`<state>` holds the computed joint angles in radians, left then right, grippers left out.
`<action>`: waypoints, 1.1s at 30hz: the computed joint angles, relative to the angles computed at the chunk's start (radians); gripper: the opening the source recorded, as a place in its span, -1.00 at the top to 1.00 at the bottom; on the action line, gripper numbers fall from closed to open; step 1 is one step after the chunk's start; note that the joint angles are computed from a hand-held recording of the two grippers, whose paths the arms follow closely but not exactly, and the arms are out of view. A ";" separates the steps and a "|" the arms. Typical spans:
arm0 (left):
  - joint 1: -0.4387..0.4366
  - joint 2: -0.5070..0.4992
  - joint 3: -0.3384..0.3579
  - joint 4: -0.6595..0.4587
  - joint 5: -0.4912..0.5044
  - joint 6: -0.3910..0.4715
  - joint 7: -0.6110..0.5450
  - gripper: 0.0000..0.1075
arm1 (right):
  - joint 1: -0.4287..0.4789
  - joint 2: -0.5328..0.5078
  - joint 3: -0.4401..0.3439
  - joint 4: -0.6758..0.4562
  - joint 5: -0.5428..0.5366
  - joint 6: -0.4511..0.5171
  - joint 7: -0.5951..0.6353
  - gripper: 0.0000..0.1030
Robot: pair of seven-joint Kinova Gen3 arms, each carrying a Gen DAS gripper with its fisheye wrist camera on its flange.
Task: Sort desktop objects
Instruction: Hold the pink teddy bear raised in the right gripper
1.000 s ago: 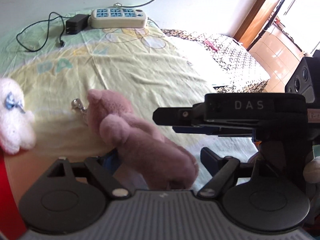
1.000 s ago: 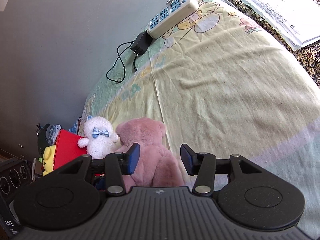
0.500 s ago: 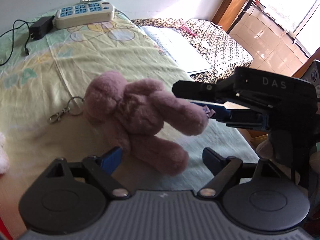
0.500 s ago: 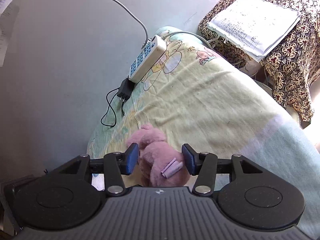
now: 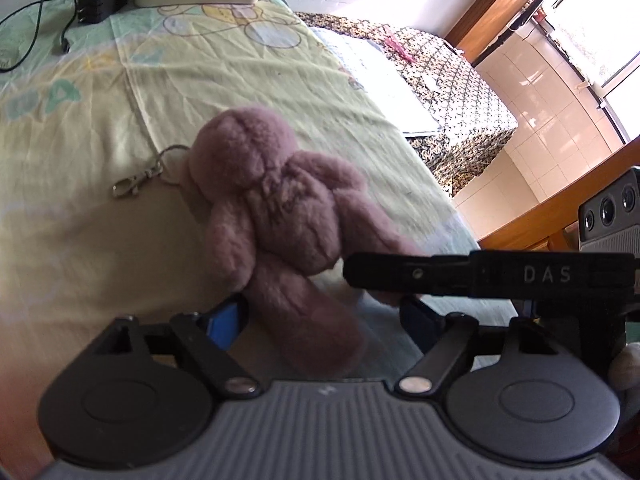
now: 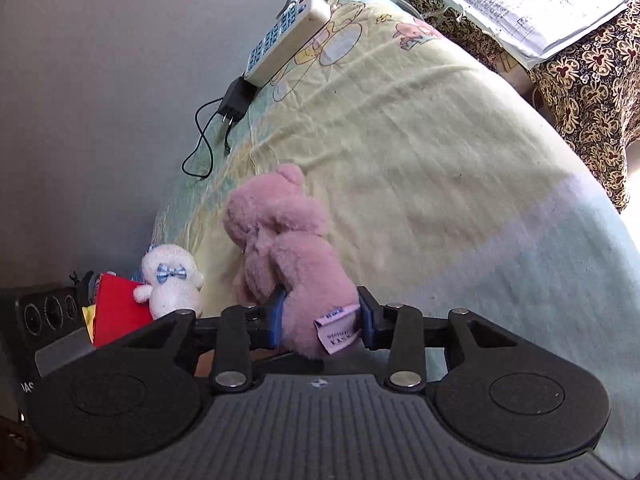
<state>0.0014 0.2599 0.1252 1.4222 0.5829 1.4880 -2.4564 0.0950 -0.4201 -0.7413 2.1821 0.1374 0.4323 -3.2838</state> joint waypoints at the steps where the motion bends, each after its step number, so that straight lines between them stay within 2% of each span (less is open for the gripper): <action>1: -0.008 -0.001 -0.001 0.001 0.004 0.013 -0.013 -0.49 | -0.007 -0.011 0.001 0.000 -0.006 0.009 0.000 0.24; 4: -0.022 -0.010 -0.009 0.008 0.004 0.020 -0.036 -0.49 | 0.078 -0.072 -0.065 -0.022 0.017 0.083 -0.047 0.08; 6: -0.029 -0.002 -0.012 -0.004 0.014 0.030 -0.032 -0.49 | 0.153 -0.113 -0.101 -0.020 0.021 0.085 -0.076 -0.35; 7: -0.034 0.005 -0.013 -0.013 0.024 0.036 -0.027 -0.54 | 0.185 -0.117 -0.116 -0.022 0.022 0.079 -0.075 -0.41; 10: -0.026 0.012 -0.012 -0.026 0.036 -0.002 0.009 -0.56 | 0.255 -0.061 -0.168 -0.050 0.041 0.067 -0.035 -0.39; 12: -0.006 0.017 -0.006 -0.028 0.023 -0.048 0.034 -0.56 | 0.311 -0.049 -0.201 -0.042 0.052 0.014 -0.041 -0.38; 15: 0.013 0.036 0.004 -0.034 0.005 -0.083 0.060 -0.51 | 0.344 0.002 -0.220 -0.044 0.052 -0.028 -0.021 -0.33; 18: 0.012 0.053 0.017 -0.051 0.013 -0.079 0.066 -0.45 | 0.310 0.040 -0.193 -0.033 0.067 -0.079 0.011 -0.27; 21: 0.011 0.063 0.026 -0.055 0.024 -0.078 0.064 -0.43 | 0.273 0.086 -0.183 -0.065 0.099 -0.039 0.058 -0.06; 28: -0.010 0.036 0.020 -0.046 0.027 -0.051 0.052 -0.37 | 0.145 0.070 -0.079 -0.014 0.065 -0.100 -0.030 0.03; 33: -0.053 -0.029 -0.004 -0.004 0.056 -0.019 -0.006 -0.37 | 0.115 0.037 -0.098 -0.049 0.059 -0.058 -0.033 0.03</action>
<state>-0.0516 0.2313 0.1216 1.4179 0.6387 1.4688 -2.4626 0.2105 -0.3836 -0.8393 2.1335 0.1968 0.3743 -3.3165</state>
